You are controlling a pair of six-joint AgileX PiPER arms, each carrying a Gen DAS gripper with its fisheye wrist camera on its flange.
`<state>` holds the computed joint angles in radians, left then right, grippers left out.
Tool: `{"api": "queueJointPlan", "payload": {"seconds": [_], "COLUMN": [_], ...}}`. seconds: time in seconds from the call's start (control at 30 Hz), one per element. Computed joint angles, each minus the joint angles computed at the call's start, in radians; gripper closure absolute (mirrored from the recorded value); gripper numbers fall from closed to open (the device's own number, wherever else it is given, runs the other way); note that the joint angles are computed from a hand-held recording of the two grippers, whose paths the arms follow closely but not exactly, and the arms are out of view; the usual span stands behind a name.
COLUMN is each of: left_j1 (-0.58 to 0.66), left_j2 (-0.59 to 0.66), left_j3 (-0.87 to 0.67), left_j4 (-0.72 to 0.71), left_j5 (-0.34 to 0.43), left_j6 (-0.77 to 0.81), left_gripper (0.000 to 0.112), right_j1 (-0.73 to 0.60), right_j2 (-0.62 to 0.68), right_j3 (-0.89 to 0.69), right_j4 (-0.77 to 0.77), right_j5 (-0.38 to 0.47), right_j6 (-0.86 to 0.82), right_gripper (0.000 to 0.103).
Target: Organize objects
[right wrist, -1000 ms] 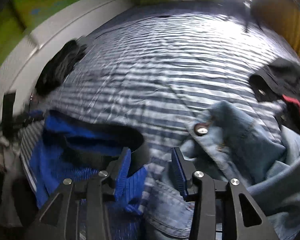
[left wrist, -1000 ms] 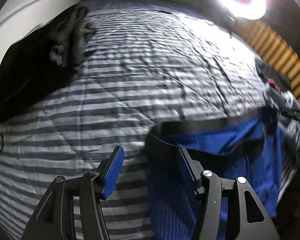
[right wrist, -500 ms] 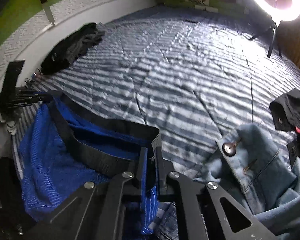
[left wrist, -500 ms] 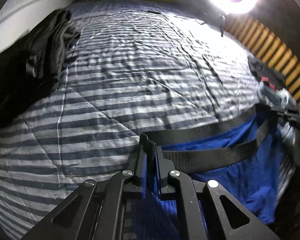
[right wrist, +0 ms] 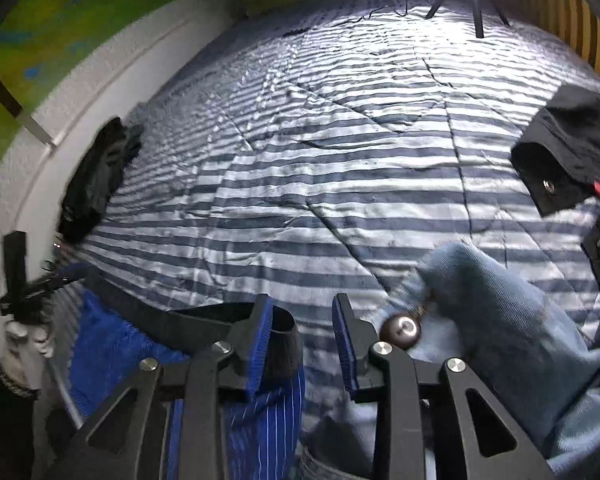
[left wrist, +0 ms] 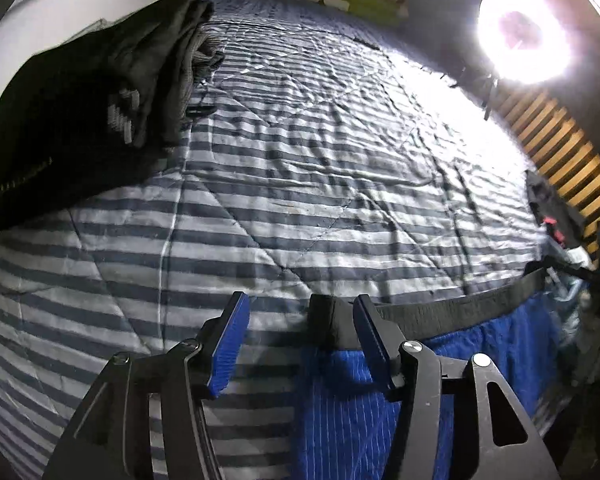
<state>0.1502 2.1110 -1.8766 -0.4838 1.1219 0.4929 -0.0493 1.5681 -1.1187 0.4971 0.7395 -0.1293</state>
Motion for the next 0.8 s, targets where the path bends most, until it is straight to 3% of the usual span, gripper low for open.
{"api": "queueJointPlan", "payload": {"seconds": [0.03, 0.1, 0.23, 0.27, 0.3, 0.33, 0.37, 0.43, 0.5, 0.6, 0.67, 0.73, 0.77, 0.8], "left_j1": [0.018, 0.019, -0.027, -0.038, -0.047, -0.065, -0.075, -0.043, -0.019, -0.017, -0.027, -0.03, -0.027, -0.027], "left_j2": [0.013, 0.012, 0.018, 0.018, 0.021, 0.003, -0.004, 0.007, 0.018, 0.021, 0.01, 0.031, 0.034, 0.026], "left_j3": [-0.014, -0.004, 0.04, 0.052, 0.056, 0.089, 0.104, 0.093, 0.078, 0.077, 0.095, 0.057, 0.05, 0.062], "left_j4": [-0.036, -0.053, -0.045, -0.042, -0.039, 0.002, 0.025, -0.032, -0.043, -0.05, -0.056, -0.056, -0.066, -0.078], "left_j5": [0.039, 0.047, 0.01, -0.005, -0.006, -0.043, -0.078, -0.056, -0.047, -0.04, -0.053, -0.009, -0.001, -0.013], "left_j6": [0.022, 0.045, 0.069, 0.073, 0.077, 0.061, 0.046, 0.052, 0.035, 0.051, 0.058, 0.038, 0.036, 0.042], "left_gripper": [0.049, 0.042, 0.043, 0.051, 0.081, 0.1, 0.101, 0.106, 0.106, 0.106, 0.099, 0.067, 0.051, 0.047], "right_j1": [-0.023, -0.068, -0.074, -0.064, -0.055, -0.044, -0.04, -0.051, -0.064, -0.031, 0.009, 0.058, 0.069, 0.077], "right_j2": [-0.013, -0.029, -0.016, 0.002, 0.012, 0.012, 0.008, -0.006, -0.019, 0.005, 0.035, 0.048, 0.051, 0.059], "right_j3": [0.018, 0.047, 0.049, 0.037, 0.03, 0.032, 0.041, 0.067, 0.094, 0.076, 0.037, 0.006, -0.002, -0.016], "right_j4": [0.046, 0.151, 0.21, 0.217, 0.214, 0.198, 0.19, 0.229, 0.265, 0.229, 0.183, 0.085, 0.066, 0.036], "right_j5": [0.01, 0.035, 0.059, 0.068, 0.077, 0.074, 0.069, 0.078, 0.075, 0.036, 0.018, -0.008, -0.009, 0.004], "right_j6": [-0.05, -0.167, -0.244, -0.262, -0.276, -0.281, -0.29, -0.356, -0.407, -0.359, -0.306, -0.213, -0.195, -0.17], "right_gripper": [0.074, 0.069, 0.066, 0.063, 0.062, 0.062, 0.062, 0.06, 0.052, 0.051, 0.051, 0.053, 0.068, 0.087]}}
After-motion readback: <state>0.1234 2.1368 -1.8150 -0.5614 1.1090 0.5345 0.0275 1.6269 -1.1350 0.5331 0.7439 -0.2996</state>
